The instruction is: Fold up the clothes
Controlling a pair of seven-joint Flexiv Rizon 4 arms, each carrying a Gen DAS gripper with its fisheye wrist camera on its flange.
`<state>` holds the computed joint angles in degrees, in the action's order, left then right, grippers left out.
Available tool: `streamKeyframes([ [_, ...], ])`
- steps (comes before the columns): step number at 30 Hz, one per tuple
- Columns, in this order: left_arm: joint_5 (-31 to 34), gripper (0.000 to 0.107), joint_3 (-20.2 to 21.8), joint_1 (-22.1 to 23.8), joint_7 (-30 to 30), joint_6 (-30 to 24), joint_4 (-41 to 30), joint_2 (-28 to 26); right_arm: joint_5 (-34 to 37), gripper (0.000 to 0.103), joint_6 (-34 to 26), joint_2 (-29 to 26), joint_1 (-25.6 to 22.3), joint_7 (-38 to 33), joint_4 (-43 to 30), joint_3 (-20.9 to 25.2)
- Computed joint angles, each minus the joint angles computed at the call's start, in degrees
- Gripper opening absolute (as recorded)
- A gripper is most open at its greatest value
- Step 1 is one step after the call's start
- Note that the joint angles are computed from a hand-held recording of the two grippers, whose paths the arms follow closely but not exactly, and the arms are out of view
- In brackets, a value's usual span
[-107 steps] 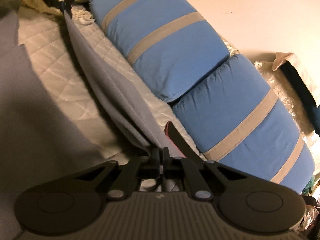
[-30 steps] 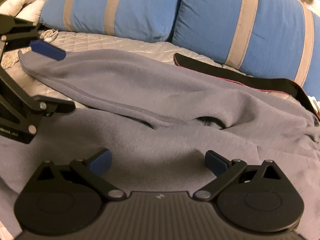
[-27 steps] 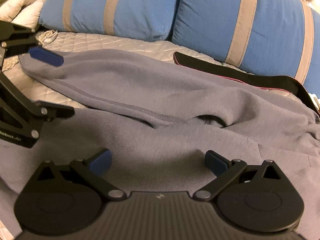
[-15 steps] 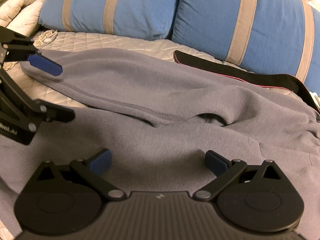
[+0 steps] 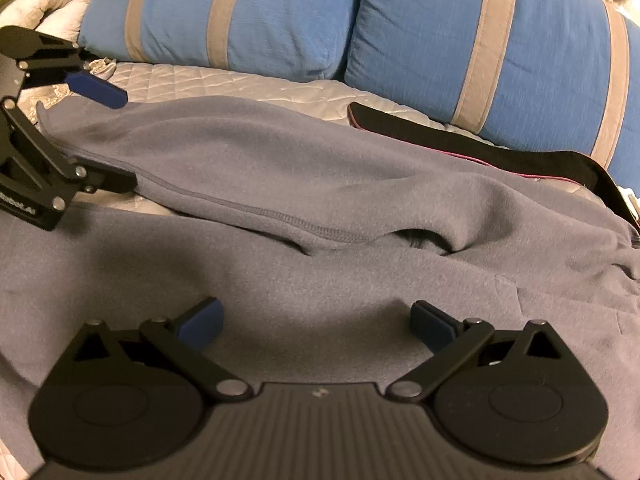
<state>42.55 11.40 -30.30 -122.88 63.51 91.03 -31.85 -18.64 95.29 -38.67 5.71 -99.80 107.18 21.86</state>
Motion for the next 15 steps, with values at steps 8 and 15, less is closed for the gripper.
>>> streamKeyframes([
  [8, -1.76, 0.073, -0.91, 1.86, 4.22, 2.5, 0.54, -1.86, -0.07, 0.103, 0.25, -0.13, 0.05, 0.0, -0.03, -0.09],
  [15, -3.67, 0.066, 0.91, 0.81, 6.2, 2.96, -0.02, -3.31, -0.17, 0.103, 0.23, -0.38, -0.22, -0.15, -0.21, 0.2],
])
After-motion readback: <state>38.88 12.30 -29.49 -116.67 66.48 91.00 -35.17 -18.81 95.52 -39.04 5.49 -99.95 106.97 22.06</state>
